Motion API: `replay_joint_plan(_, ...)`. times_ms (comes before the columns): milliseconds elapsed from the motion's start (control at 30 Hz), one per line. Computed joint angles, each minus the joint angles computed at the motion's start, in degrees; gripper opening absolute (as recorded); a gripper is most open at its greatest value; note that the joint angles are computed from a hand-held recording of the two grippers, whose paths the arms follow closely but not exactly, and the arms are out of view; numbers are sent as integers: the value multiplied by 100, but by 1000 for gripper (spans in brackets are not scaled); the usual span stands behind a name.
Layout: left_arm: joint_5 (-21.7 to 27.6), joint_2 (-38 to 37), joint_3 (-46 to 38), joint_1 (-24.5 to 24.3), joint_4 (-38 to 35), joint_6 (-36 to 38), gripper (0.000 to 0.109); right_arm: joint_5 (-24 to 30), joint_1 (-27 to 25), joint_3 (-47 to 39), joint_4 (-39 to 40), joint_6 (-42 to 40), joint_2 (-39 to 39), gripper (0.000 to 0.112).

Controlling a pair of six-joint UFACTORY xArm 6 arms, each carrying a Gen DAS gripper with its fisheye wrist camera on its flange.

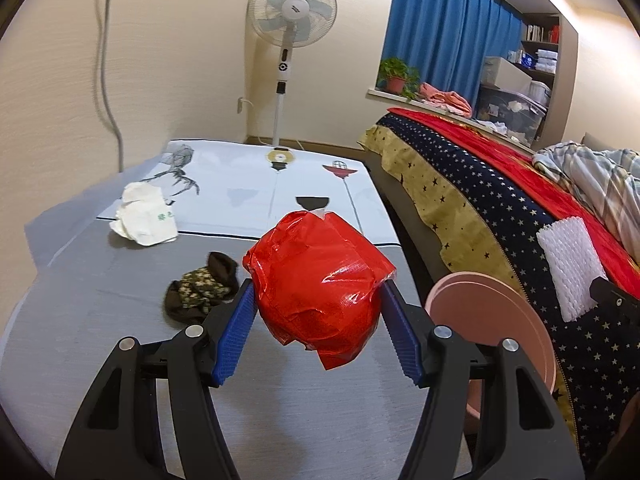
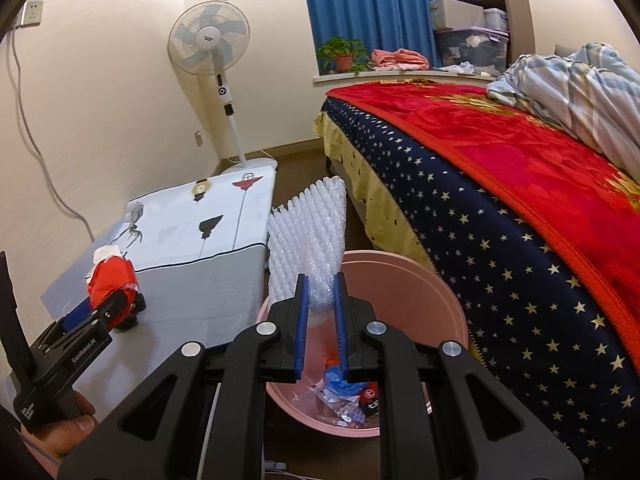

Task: Collect trash
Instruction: 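Carry the red bag and foam mesh over the pink bin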

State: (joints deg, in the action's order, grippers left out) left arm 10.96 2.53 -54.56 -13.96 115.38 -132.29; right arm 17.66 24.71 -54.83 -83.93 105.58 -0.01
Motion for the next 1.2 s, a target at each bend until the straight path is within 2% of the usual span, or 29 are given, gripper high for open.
replay_joint_plan(433, 19, 376, -353, -254, -27, 88, 61, 23, -180, 38, -45, 197, 39, 13)
replay_joint_plan(1200, -281, 1145, -1102, -538, 87, 174, 61, 114, -401, 57, 61, 256, 154, 14)
